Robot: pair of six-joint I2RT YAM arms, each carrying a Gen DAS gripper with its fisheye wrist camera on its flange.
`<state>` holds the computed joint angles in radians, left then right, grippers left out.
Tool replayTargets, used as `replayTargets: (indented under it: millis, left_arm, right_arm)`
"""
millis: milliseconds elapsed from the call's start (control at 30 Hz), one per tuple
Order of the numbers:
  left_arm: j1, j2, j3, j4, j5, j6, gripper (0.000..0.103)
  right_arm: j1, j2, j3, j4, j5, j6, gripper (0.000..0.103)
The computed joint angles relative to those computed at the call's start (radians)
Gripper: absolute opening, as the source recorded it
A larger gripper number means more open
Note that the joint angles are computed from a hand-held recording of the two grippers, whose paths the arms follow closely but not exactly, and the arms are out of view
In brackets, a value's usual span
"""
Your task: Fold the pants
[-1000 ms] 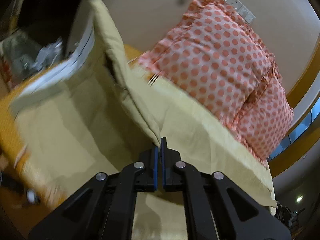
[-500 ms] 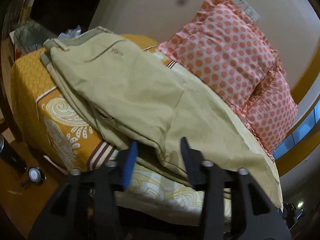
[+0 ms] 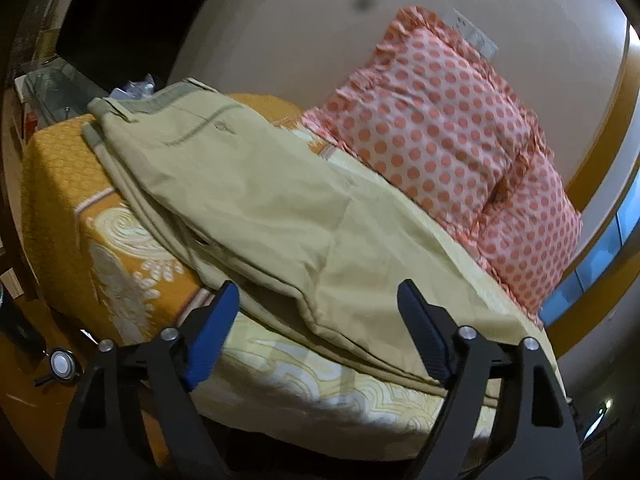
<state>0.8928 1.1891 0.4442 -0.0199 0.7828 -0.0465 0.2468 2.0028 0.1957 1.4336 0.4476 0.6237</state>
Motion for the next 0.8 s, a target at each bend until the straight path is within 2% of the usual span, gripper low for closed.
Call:
replayTargets:
  millis: [67,133,167,200,267,400,500,633,700,800]
  left_arm:
    - [0.033,0.0,-0.004,0.026,0.017,-0.014,0.084]
    - [0.059,0.009,-0.001,0.042,0.019,-0.019,0.085]
    - [0.067,0.015,0.0,0.049,0.017,-0.019,0.085]
    - [0.067,0.017,0.0,0.052,0.011,-0.022,0.086]
    - [0.082,0.042,0.009,0.062,0.011,-0.021,0.086]
    - [0.12,0.093,0.024,0.076,0.042,-0.025,0.086]
    - [0.152,0.124,0.033,0.087,0.062,-0.022,0.087]
    - [0.192,0.168,0.058,0.094,0.081,-0.01,0.089]
    - [0.203,0.187,0.073,0.091,0.099,-0.009,0.09]
    - [0.213,0.228,0.112,0.078,0.121,-0.006,0.093]
  right_arm:
    - [0.065,0.009,0.042,-0.057,0.118,-0.123,0.037]
    - [0.098,0.02,0.07,-0.084,0.176,-0.192,0.037]
    - [0.085,0.011,0.074,-0.093,0.155,-0.183,0.035]
    - [0.088,0.019,0.072,-0.083,0.147,-0.154,0.027]
    - [0.018,0.013,0.057,-0.052,-0.013,-0.039,0.013]
    - [-0.026,-0.011,0.061,-0.059,-0.143,0.09,0.009]
    - [0.003,-0.108,0.067,-0.105,-0.13,0.051,0.008]
    - [0.155,-0.303,0.182,-0.283,-0.15,-0.097,0.008]
    - [0.279,-0.317,0.315,-0.374,-0.187,-0.186,0.008]
    - [0.443,-0.221,0.561,-0.525,-0.299,-0.287,0.008]
